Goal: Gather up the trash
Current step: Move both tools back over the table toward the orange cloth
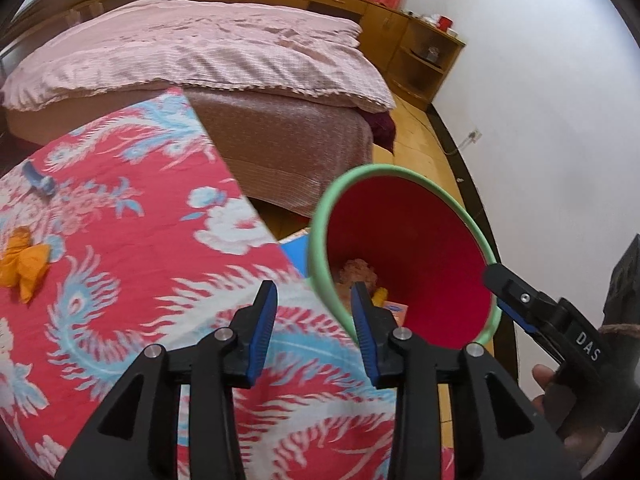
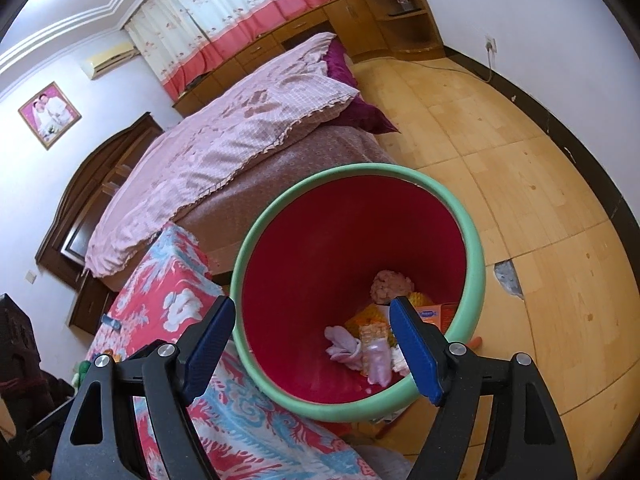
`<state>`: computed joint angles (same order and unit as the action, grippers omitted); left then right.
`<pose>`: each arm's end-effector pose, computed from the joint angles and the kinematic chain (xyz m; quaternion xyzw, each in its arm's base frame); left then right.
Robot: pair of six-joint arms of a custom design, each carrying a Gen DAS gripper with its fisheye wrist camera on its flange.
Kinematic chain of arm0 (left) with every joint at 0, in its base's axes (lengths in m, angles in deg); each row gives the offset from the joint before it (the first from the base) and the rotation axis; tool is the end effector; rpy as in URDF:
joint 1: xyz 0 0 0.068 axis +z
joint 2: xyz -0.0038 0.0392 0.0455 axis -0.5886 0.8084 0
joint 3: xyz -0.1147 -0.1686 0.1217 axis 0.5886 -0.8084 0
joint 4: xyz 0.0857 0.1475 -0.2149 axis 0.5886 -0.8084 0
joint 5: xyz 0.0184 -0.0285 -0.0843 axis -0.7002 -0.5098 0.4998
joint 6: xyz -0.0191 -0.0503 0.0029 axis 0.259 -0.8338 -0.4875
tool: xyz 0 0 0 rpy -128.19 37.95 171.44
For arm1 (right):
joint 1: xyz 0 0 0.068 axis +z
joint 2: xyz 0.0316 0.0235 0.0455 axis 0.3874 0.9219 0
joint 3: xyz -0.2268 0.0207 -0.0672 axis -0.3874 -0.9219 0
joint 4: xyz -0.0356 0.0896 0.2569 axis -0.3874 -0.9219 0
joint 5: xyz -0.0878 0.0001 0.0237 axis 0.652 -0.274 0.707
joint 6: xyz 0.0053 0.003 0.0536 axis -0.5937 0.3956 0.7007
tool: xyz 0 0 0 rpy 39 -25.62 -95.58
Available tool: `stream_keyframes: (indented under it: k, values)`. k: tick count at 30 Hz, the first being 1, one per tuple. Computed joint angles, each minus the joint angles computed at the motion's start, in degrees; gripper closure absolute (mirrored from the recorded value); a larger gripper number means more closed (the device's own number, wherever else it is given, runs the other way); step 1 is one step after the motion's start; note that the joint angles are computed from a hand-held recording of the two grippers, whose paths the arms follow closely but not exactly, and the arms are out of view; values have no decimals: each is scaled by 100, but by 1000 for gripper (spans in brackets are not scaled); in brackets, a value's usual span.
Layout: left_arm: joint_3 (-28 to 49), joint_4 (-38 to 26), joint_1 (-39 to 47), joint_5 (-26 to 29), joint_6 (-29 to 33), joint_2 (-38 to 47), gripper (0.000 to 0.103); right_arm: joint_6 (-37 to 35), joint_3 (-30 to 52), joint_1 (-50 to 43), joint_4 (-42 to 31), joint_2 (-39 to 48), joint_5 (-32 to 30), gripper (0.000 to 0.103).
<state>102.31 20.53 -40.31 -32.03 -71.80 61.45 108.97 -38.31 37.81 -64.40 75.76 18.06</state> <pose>0.3473 -0.0401 0.1890 0.1550 0.9310 -0.1893 0.2710 0.2361 0.0568 0.1892 0.2983 0.8657 0.1371 0.3778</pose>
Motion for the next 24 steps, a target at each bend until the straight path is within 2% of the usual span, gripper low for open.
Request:
stream_keyframes:
  k: [11,24]
  values:
    - [326,16,880,-118,24,197,61,96,206,355,-94,235,184,23]
    - [1365,117,1865,-499,71,1166,60,165,462,579,-107,650,216,23]
